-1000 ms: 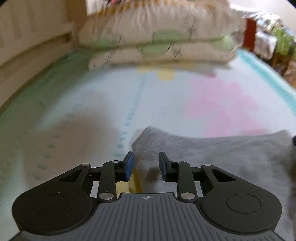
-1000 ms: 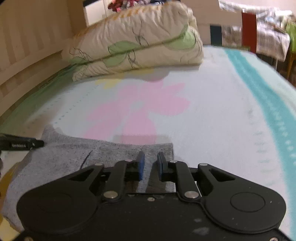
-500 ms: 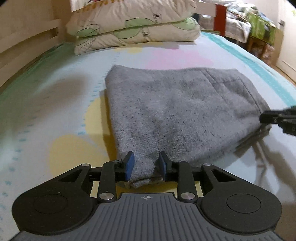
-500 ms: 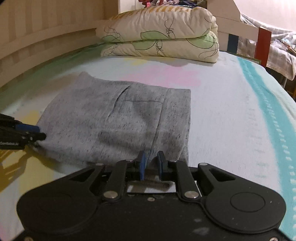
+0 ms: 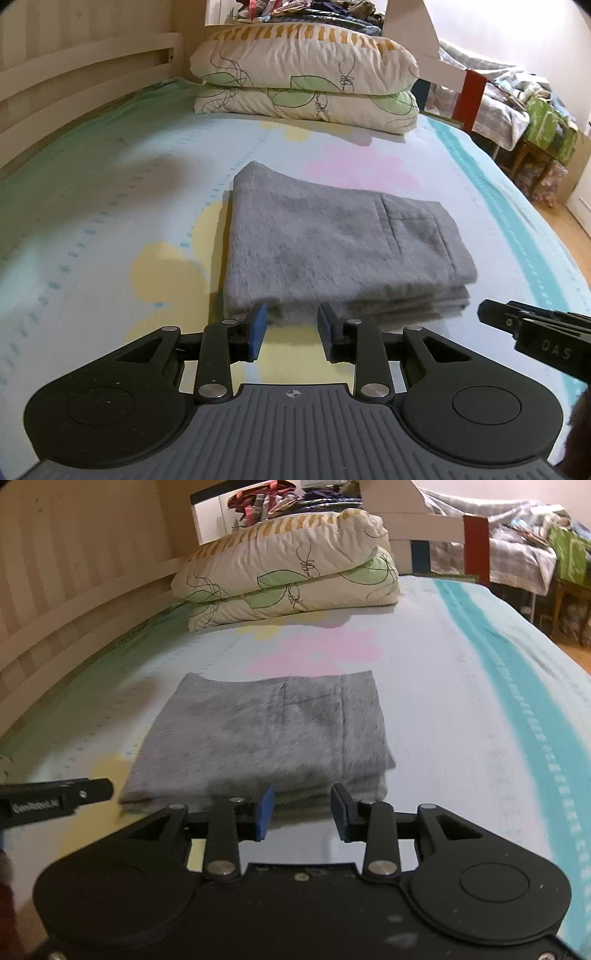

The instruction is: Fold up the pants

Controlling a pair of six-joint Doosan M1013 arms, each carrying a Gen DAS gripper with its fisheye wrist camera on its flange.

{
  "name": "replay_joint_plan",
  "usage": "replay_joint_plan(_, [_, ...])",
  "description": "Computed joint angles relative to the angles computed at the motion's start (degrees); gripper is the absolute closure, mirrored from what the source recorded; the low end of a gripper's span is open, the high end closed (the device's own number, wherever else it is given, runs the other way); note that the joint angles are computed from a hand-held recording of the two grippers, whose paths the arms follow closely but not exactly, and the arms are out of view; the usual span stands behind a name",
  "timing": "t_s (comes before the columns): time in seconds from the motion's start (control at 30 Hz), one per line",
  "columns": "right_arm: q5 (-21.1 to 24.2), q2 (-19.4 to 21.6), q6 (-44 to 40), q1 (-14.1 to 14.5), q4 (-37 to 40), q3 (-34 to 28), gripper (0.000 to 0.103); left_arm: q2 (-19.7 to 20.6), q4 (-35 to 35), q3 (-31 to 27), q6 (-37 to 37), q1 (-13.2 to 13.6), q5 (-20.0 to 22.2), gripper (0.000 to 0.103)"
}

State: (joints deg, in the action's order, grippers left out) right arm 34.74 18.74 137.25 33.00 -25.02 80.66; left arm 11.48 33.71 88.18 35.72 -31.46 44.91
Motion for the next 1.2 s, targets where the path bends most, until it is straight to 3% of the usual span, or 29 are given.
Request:
replay_joint_plan(0.13, [2.29,-1.44,4.14,1.89,-4.25,0.6,0.06,-0.25,1.19,-0.57,-1.66,-1.38,3.89,0.073])
replay_joint_plan(0.33, [3.02,-2.84,5.09,3.3,-6.79,1.0,0.057,-1.11,8.69,0.36,-8.38,-3.85,7.29,0.073])
replay_joint_plan(0.57, [3.72,-2.8,5.13,3.85,-6.19,0.55,0.056,-1.5,5.93,0.53,-6.84,-3.75,6.96,0.072])
replay_joint_plan(1.2, [3.83,-3.22,4.32,3.69,-4.4,1.1,0.055,-1.01,6.79,0.14,-6.76,-4.44,7.93,0.072])
